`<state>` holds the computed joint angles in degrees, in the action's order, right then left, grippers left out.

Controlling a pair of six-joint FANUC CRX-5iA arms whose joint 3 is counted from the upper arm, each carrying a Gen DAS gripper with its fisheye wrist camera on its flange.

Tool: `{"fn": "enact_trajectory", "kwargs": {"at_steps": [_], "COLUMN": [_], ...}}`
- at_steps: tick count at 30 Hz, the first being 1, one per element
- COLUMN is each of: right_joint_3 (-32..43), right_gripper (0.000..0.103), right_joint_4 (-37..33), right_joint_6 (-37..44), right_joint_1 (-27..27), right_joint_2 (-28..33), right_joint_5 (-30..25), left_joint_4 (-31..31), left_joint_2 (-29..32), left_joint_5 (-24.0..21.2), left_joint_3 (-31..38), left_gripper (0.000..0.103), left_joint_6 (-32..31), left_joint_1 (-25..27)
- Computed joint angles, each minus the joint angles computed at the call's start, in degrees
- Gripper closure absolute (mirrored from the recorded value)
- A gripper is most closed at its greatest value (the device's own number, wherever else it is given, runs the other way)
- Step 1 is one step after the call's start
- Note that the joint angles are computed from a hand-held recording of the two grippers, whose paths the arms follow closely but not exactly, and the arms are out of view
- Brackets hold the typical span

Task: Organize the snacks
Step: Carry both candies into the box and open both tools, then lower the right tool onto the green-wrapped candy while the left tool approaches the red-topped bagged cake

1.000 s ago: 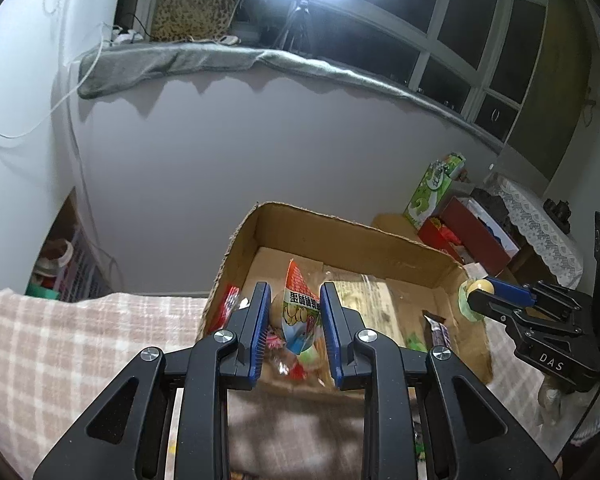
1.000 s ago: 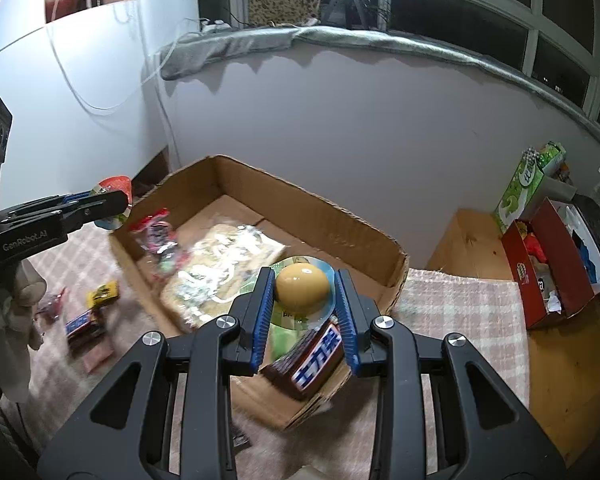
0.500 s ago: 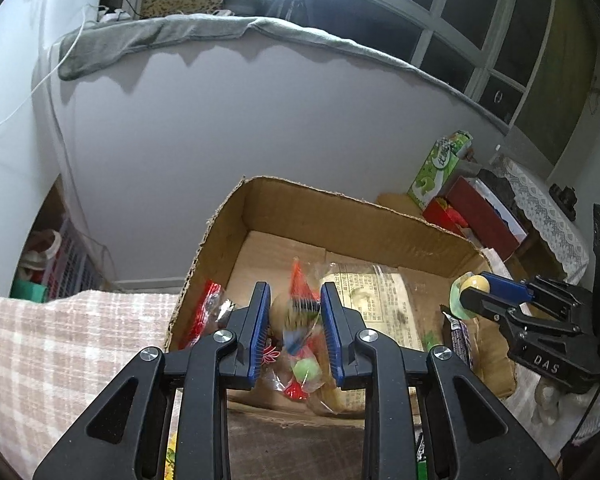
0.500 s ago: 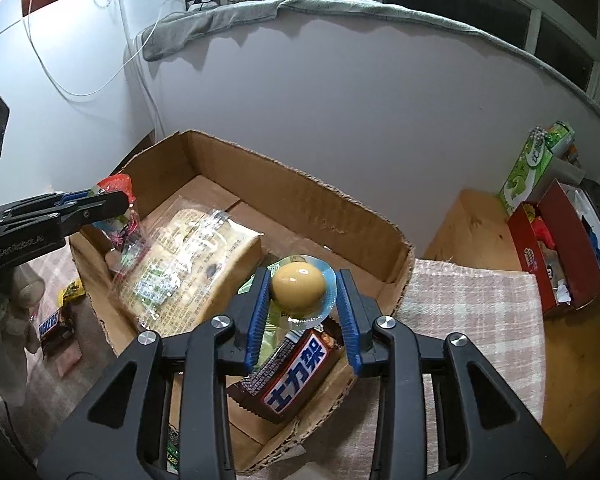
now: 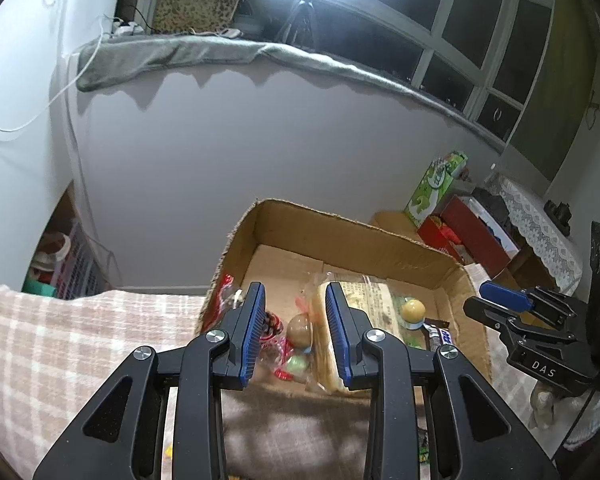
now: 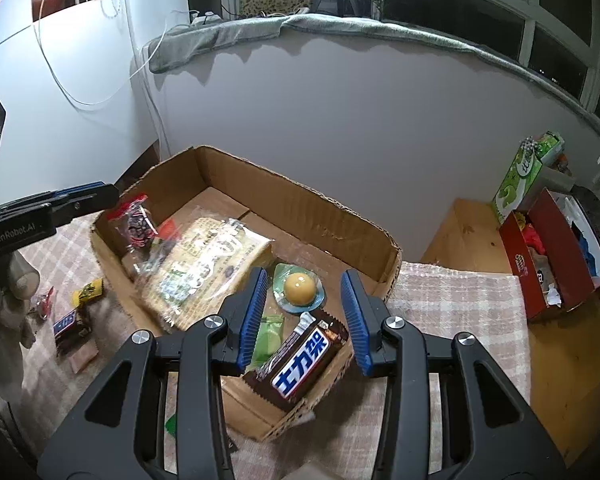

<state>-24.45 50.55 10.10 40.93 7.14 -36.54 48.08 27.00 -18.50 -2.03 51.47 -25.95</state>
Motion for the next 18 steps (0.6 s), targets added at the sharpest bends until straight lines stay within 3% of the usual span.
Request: {"fn": "enact_trajectory", "kwargs": {"at_steps": [7, 14, 18], "right_joint_3": [-1.6, -4.1, -5.6], "right_gripper": [0.063, 0.063, 0.063], "right_joint_4": [0.8, 1.3, 1.2], "right_joint_6": [-1.1, -2.8, -3.9], "right_joint_1": [2.8, 6.2, 8.0], "right_joint_2": [-2.7, -5.5, -6.8], "right_joint_5": [-1.8, -2.7, -2.5], "left_joint_4": [11.8, 29.3, 33.8], "left_joint_2": [-5.4, -11.9, -14.5], "left_joint_5": [3.8, 8.6, 9.7], "left_joint_3": [-8.1, -17.9, -21.7], "left_gripper": [0.074, 0.074, 0.074], "left_joint_6": [-10.9, -26.1, -29.5], "left_joint_1": [-0.9, -2.6, -2.6]}}
